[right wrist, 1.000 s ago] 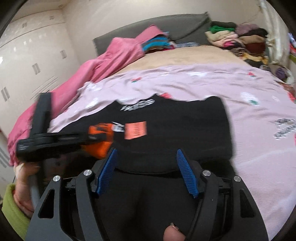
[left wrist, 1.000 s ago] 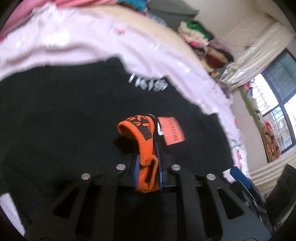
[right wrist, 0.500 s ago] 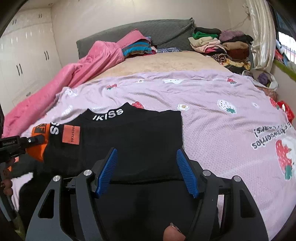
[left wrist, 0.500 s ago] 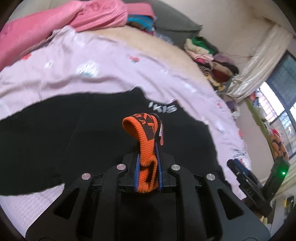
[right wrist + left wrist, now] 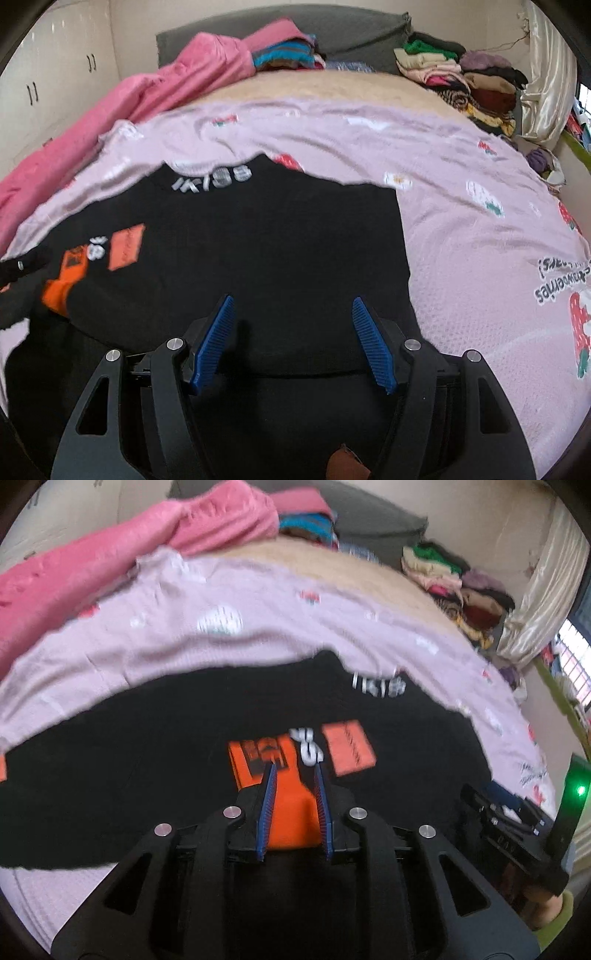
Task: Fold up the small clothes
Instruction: 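Lay the cuff across the shirt body and open the left gripper, then move the left gripper to a folded sleeve's cuff and grasp it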
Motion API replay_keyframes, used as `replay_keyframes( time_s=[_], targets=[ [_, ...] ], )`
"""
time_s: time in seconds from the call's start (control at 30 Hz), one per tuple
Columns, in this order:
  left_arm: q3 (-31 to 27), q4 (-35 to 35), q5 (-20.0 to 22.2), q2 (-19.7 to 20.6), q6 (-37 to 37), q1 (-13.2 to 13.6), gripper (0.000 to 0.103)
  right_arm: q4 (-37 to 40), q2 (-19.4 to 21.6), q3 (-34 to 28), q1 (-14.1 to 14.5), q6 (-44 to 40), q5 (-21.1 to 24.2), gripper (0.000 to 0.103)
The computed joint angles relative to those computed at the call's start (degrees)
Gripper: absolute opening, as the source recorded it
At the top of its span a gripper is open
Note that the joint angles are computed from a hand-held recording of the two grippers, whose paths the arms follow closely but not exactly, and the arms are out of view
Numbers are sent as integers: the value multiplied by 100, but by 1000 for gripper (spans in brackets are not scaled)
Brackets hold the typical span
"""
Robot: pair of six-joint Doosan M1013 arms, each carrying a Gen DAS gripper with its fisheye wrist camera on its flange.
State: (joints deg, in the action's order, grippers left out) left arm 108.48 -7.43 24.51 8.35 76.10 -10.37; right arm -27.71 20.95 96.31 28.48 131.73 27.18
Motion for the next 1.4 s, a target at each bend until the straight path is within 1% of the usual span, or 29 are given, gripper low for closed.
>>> replay_keyframes(
  time_s=[0.07,0.1,0.13,0.23,0.3,0.37,0.43,0.47,0.5,0.53,0.6,0.67,0.7,0.8,0.9,0.93,0.97,1.2,1.37,1.4],
  targets=[
    [-68,-137,326,158,76,22,16,139,76,-67,-13,-81,243,65],
    [-85,-53,453,223,-22,21,16,215,98,-77,-27,-126,297,65],
    [-78,21,495,260,-100,23,16,286,103,-72,-42,-158,297,65],
    [-5,14,405,196,-74,34,17,320,50,-5,-57,-129,202,65],
    [57,87,298,112,-85,35,25,454,-31,85,-74,-193,-4,66],
    [151,206,180,7,-193,34,29,430,-151,205,-59,-166,-242,74],
    [249,387,75,-106,-372,33,30,251,-242,285,-21,10,-393,78],
    [265,598,46,-139,-591,3,36,177,-300,341,-5,96,-492,81],
    [286,779,27,-177,-769,-13,44,107,-332,364,17,186,-530,83],
    [316,956,9,-228,-954,-25,48,49,-371,398,34,259,-588,88],
    [401,1394,-67,-334,-1434,-37,63,-61,-449,467,69,385,-717,91],
    [464,1770,-101,-415,-1850,-43,72,-245,-499,502,109,578,-770,95],
    [493,1966,-99,-454,-2085,-44,75,-275,-532,524,129,604,-823,96],
    [566,2106,-117,-553,-2310,-3,84,-257,-583,541,193,549,-902,97],
    [651,2512,-86,-659,-2758,4,86,-400,-623,544,274,635,-951,97],
    [682,2697,-55,-704,-2969,6,87,-332,-633,542,292,549,-978,98],
    [706,2762,-58,-733,-3049,19,91,-289,-639,537,314,485,-1001,98],
    [922,3549,53,-981,-3931,136,92,-46,-618,419,532,-23,-1108,98],
    [1035,3996,243,-1111,-4504,294,92,553,-537,265,694,-804,-1179,98],
    [1057,4079,287,-1132,-4614,329,92,775,-503,211,743,-1097,-1189,98]
  ],
)
